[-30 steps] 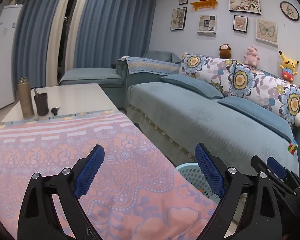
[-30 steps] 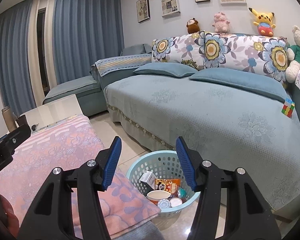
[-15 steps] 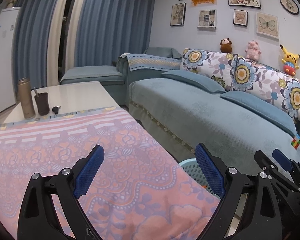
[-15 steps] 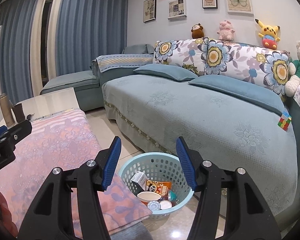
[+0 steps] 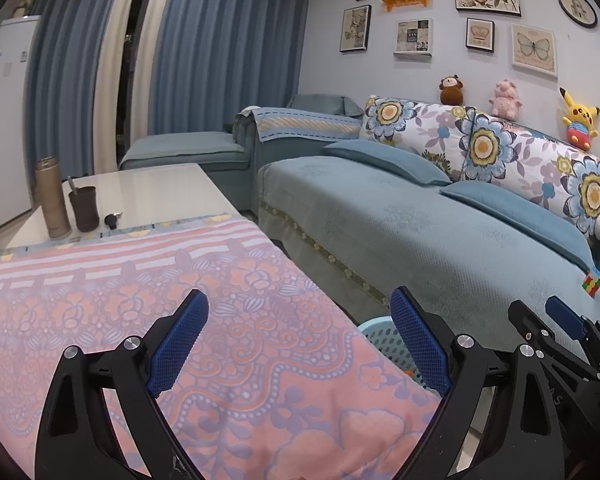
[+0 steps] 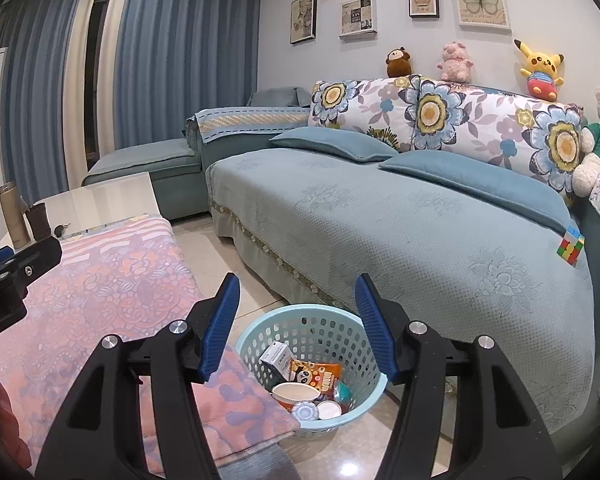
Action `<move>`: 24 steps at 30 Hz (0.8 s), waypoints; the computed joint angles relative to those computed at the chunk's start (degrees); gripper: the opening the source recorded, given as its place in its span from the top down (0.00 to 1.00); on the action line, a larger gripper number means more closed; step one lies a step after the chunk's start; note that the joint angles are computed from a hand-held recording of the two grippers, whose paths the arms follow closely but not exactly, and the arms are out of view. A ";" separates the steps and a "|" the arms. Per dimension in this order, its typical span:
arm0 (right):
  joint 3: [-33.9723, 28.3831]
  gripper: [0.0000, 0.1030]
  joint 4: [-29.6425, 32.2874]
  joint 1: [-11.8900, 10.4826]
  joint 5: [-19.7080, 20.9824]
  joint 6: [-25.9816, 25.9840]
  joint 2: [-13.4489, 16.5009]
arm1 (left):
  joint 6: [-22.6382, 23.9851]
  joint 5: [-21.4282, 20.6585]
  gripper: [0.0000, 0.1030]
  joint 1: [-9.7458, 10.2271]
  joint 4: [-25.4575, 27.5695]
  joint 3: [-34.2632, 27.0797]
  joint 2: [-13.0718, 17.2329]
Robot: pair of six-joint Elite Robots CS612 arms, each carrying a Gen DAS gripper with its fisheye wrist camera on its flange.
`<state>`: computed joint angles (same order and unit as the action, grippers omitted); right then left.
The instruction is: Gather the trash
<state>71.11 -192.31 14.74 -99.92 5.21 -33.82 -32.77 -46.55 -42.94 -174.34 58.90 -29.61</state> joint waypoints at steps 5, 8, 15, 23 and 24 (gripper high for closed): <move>0.01 0.45 -0.53 0.01 0.03 -0.53 0.08 | 0.74 -0.16 0.13 0.00 -0.43 0.13 0.09; 0.09 0.45 -0.45 -0.08 0.30 -0.46 0.03 | 1.33 -0.93 0.13 0.23 -1.06 0.56 -0.01; 0.06 0.45 -0.23 -0.13 0.52 -0.38 0.00 | 1.90 -1.03 0.13 0.32 -1.37 0.85 -0.12; 0.12 0.45 -0.13 -0.06 1.08 -0.46 0.06 | 2.28 -1.32 0.13 0.44 -2.75 1.56 -0.34; 0.12 0.45 -0.13 -0.06 1.08 -0.46 0.06 | 2.25 -1.46 0.13 0.47 -2.67 1.44 -0.33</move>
<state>71.23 -192.44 14.68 -98.84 4.75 -33.76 -30.52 -48.00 -42.47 -177.01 60.34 -29.94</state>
